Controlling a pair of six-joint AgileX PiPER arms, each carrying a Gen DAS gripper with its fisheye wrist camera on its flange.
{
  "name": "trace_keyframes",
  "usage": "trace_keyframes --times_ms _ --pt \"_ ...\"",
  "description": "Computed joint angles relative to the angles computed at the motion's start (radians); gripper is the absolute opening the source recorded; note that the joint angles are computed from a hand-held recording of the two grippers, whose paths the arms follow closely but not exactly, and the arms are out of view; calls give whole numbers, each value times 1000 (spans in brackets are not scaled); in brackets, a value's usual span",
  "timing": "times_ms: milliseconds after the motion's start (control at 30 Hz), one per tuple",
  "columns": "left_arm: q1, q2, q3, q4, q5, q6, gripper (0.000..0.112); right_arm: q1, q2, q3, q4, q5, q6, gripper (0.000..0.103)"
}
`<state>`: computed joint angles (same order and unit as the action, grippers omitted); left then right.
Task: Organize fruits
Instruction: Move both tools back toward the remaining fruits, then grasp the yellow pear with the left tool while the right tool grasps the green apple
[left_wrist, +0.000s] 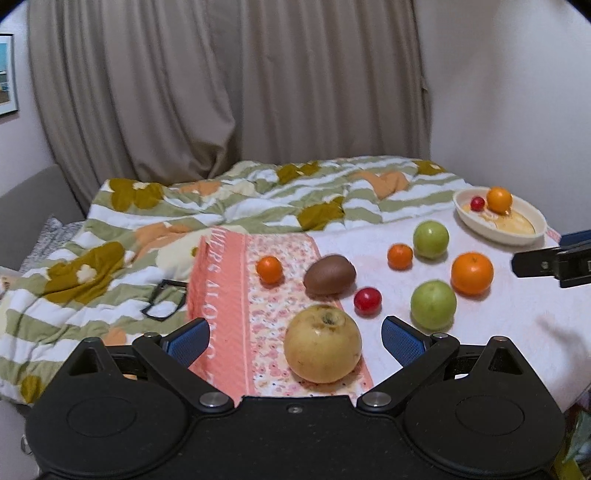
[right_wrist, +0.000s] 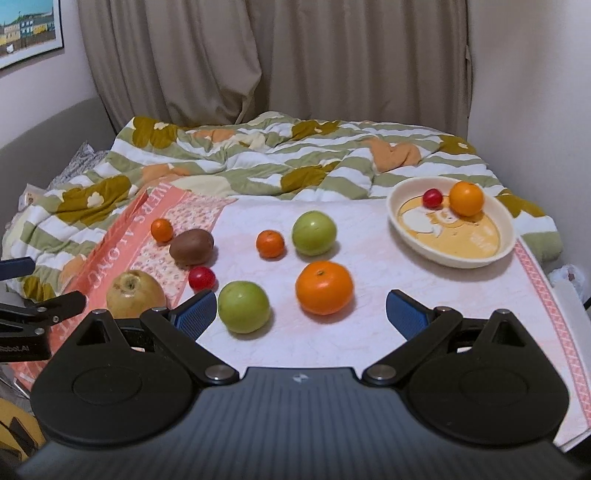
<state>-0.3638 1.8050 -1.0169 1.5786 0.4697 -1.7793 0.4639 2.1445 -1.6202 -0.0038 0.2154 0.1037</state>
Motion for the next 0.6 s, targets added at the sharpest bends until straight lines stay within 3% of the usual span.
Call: trace_keyframes --times_ms 67,133,333,500,600 --pt "21 31 -11 24 -31 -10 101 11 32 -21 -21 3 21 103" --pt "41 61 -25 38 -59 -23 101 9 67 -53 51 19 -50 103" --pt "85 127 -87 -22 -131 33 99 12 153 -159 64 62 -88 103" --pt "104 194 -169 -153 -168 174 94 3 230 -275 218 155 -266 103" --pt "107 239 -239 -357 -163 380 94 -2 268 -335 243 195 -301 103"
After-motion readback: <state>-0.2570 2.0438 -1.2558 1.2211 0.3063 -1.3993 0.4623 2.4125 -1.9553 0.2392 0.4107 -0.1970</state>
